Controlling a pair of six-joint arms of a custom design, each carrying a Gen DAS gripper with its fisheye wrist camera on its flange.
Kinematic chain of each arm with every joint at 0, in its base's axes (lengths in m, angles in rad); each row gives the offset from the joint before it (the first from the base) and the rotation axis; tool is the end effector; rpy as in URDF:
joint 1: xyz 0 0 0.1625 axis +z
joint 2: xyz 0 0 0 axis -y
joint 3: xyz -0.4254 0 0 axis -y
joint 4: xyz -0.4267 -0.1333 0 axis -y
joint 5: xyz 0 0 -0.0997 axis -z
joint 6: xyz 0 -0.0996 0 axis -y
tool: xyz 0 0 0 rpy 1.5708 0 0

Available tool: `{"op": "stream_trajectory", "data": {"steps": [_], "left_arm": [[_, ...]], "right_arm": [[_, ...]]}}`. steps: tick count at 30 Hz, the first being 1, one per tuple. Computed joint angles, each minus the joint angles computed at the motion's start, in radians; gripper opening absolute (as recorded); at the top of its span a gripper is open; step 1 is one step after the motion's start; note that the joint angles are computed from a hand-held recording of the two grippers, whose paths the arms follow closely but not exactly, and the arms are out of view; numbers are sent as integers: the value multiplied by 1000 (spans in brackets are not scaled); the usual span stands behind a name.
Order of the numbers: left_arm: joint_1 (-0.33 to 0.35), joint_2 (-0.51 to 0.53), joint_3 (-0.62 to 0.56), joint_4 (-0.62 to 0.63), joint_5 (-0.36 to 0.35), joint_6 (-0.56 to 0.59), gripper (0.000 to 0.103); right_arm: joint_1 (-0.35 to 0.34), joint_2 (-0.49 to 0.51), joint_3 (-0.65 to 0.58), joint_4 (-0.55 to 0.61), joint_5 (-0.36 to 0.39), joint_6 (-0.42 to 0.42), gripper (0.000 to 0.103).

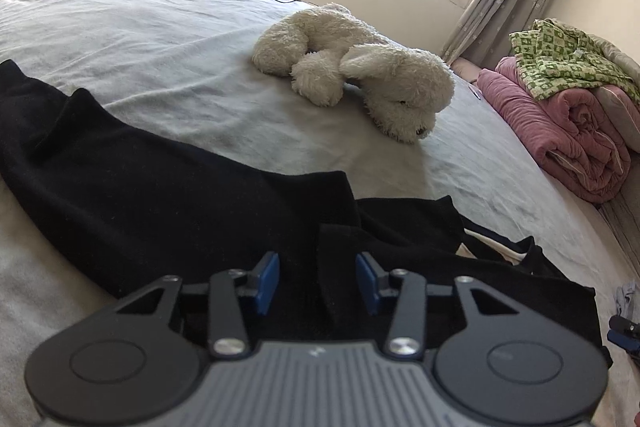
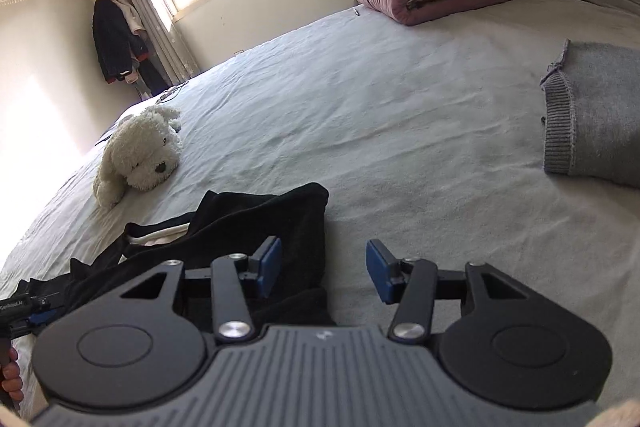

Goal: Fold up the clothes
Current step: 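Release the sleeve with the right gripper while the left gripper pinches the collar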

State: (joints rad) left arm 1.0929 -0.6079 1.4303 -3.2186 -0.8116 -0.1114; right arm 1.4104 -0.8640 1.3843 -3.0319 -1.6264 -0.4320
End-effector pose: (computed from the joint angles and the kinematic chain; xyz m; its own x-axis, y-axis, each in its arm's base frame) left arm -0.1704 -0.7679 0.1170 -0.9060 -0.1818 -0.3823 0.2125 0.5857 -0.7822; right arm 0.0007 -0.7959 0.2958 -0.9280 -0.0584 0.3680 -0.3242 0.6135 -0.7201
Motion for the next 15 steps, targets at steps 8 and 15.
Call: {"op": "stream_trajectory", "data": {"steps": [8, 15], "left_arm": [[22, 15, -28, 3, -95, -17, 6], [-2, 56, -40, -169, -65, 145, 3]], "right_arm": [[-3, 114, -153, 43, 14, -61, 27], [-24, 115, -168, 6, 115, 18, 7]]}}
